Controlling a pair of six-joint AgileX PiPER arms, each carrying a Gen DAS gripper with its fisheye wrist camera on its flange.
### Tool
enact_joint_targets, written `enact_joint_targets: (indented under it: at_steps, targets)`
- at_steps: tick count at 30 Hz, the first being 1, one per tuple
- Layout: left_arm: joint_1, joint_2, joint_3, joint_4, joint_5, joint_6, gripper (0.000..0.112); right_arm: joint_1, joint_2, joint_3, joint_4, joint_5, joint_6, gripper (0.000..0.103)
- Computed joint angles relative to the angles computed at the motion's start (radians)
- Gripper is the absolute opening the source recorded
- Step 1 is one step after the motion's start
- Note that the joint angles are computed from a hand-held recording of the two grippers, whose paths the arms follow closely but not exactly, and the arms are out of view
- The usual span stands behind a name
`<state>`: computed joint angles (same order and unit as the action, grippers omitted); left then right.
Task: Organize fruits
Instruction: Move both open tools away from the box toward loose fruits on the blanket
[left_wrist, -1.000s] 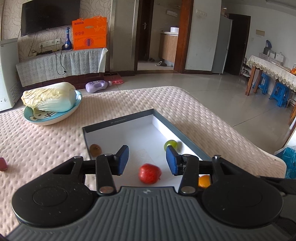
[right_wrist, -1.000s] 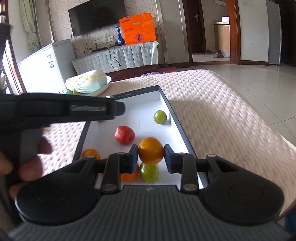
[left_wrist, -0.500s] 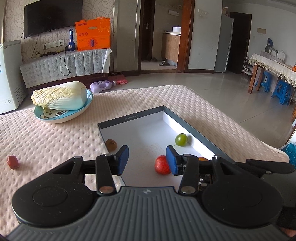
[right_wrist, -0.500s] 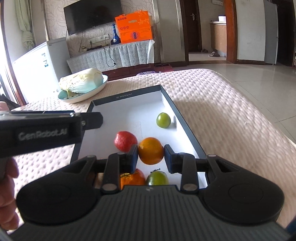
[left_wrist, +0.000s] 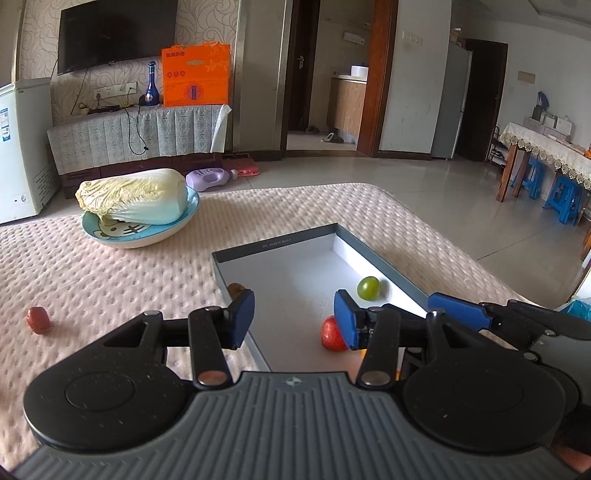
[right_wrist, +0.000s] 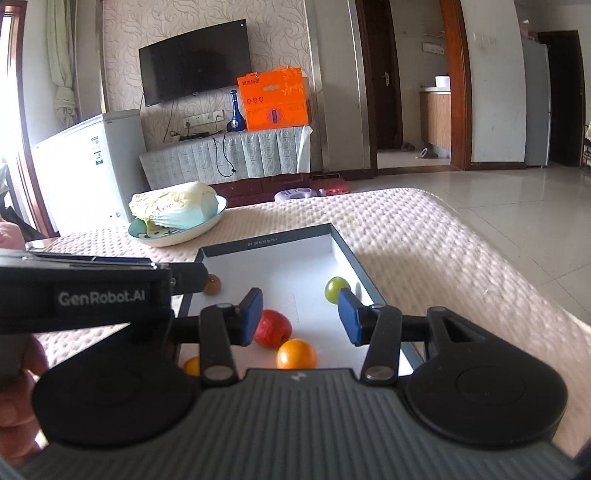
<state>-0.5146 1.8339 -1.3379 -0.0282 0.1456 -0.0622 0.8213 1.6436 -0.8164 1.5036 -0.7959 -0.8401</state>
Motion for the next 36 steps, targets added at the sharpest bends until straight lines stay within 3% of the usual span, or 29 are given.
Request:
enact_joint_targets:
  at_steps: [5, 13, 31, 36]
  targets:
    - [0.018, -0.04, 0.044, -0.018, -0.008, 0.027, 0.054, 0.013, 0.023, -0.04, 0.098, -0.025, -0.07, 0.048]
    - [0.073, -0.112, 0.133, -0.062, -0.022, 0.092, 0.054, 0.045, 0.045, -0.067, 0.087, -0.04, -0.023, 0.048]
    - [0.274, -0.202, 0.251, -0.099, -0.037, 0.187, 0.054, 0.098, 0.211, -0.33, 0.094, 0.058, -0.133, 0.048]
    - [0.35, -0.208, 0.276, -0.37, -0.048, 0.488, 0.054, 0.111, 0.275, -0.423, 0.103, 0.094, -0.183, 0.048]
